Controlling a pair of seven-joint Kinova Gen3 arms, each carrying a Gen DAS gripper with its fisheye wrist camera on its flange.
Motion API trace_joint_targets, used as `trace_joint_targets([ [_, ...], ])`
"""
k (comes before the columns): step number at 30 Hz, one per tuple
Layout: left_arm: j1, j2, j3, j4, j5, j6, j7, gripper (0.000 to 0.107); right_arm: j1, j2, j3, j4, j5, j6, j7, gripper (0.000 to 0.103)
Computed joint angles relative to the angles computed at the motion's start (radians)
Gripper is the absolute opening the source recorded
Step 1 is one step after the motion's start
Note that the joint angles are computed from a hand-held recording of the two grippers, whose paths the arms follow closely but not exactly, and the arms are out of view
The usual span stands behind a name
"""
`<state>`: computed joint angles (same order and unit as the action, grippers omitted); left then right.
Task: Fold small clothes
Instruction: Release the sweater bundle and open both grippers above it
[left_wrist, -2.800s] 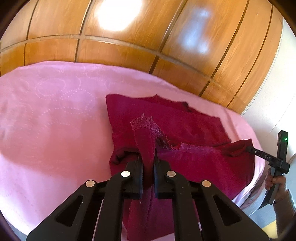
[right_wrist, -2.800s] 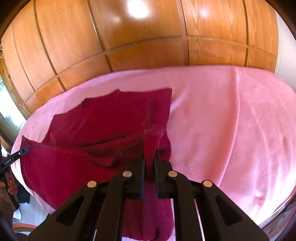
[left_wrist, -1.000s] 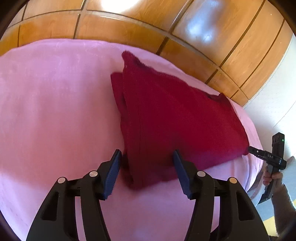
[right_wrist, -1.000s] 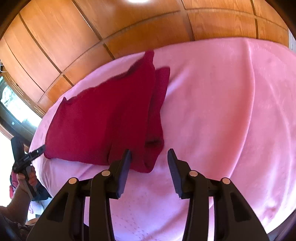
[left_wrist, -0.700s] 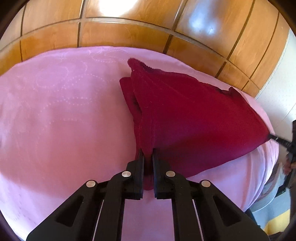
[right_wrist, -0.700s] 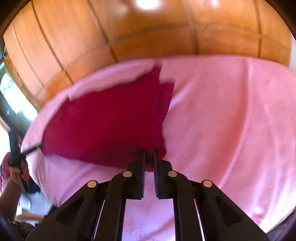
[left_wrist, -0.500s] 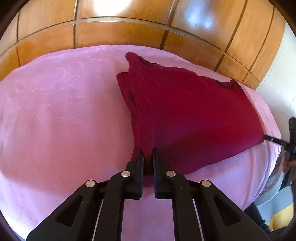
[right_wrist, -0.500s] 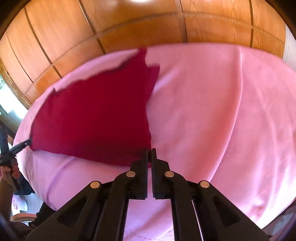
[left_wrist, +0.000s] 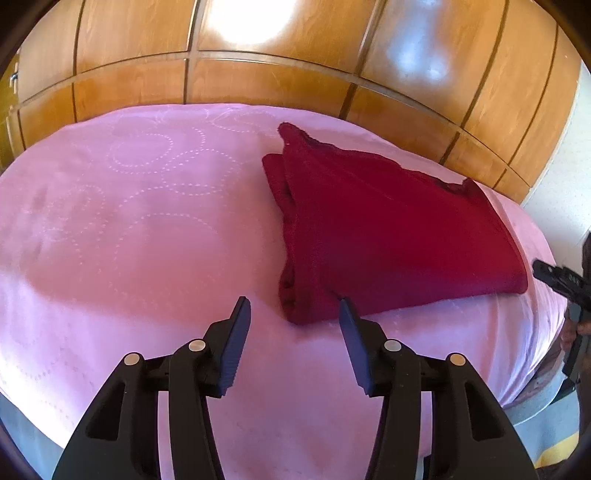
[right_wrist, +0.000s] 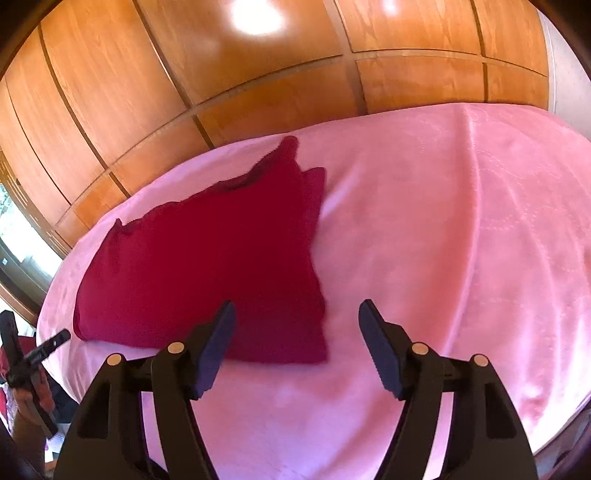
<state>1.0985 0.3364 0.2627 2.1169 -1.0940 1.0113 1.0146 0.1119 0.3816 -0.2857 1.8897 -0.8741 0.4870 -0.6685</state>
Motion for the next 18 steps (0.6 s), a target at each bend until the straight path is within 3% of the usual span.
trace_joint_targets([
  [6, 0.012, 0.038, -0.005, -0.056, 0.038, 0.048, -0.102, 0.049, -0.092, 0.042, 0.02, -0.03, 0.071, -0.044, -0.129, 0.071],
  [18, 0.015, 0.045, -0.025, -0.061, 0.037, 0.062, -0.114, 0.049, -0.054, 0.074, -0.058, -0.027, 0.163, -0.1, -0.235, 0.071],
])
